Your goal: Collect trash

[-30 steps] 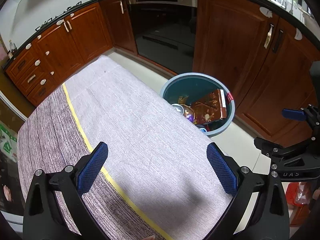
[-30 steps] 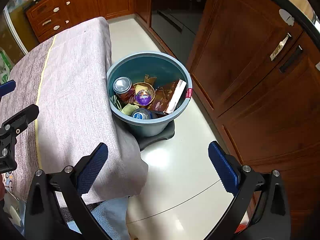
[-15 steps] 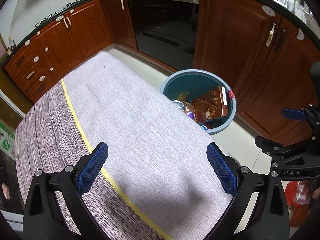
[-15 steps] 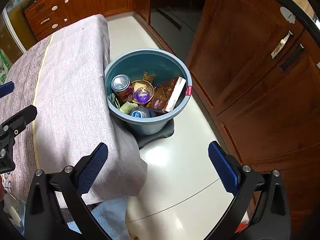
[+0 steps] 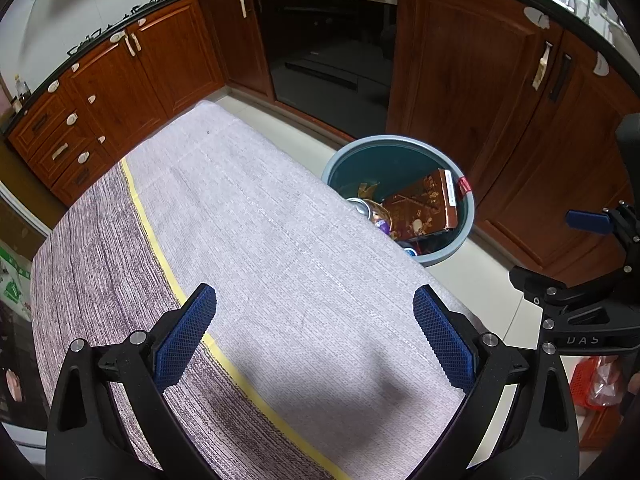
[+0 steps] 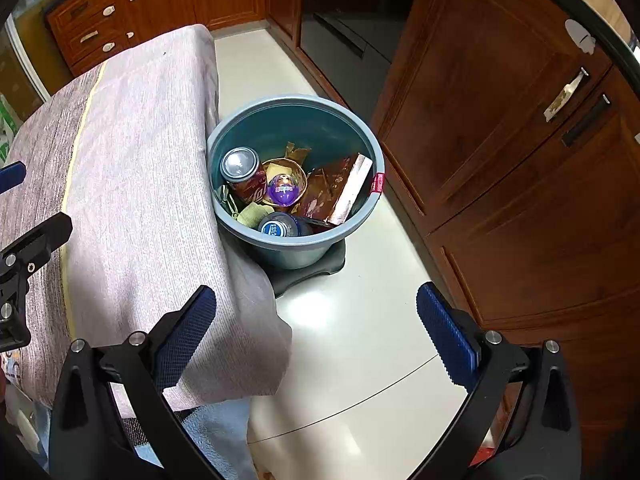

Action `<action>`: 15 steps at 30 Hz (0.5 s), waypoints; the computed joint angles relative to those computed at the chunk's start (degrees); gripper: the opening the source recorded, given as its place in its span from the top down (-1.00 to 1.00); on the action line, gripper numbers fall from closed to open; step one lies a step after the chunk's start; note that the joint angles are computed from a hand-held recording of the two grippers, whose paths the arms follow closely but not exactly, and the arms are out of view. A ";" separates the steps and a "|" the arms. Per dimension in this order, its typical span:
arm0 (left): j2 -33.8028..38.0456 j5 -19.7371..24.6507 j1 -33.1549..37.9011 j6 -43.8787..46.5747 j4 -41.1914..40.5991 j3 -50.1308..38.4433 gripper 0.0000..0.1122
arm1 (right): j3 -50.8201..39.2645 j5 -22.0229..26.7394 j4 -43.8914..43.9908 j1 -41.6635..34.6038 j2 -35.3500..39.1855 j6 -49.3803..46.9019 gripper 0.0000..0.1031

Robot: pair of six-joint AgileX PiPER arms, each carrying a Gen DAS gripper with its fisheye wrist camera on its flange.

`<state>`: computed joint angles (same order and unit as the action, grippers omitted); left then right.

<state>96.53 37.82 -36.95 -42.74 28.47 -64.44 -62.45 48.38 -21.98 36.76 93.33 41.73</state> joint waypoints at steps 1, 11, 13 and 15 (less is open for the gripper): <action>0.01 0.01 0.07 0.18 -0.12 0.02 -0.76 | -0.05 0.11 -0.09 0.02 0.02 0.09 -0.87; 0.20 0.47 0.53 0.99 -0.88 -0.22 -0.76 | -1.16 1.15 -0.43 0.19 1.07 -0.21 -0.87; 0.35 0.74 0.40 0.81 -0.81 -0.50 -0.76 | -1.35 1.28 -0.40 0.26 1.14 -0.34 -0.87; 0.34 0.76 0.41 1.01 -1.00 -0.51 -0.76 | -1.64 1.35 -0.44 0.24 1.36 -0.55 -0.87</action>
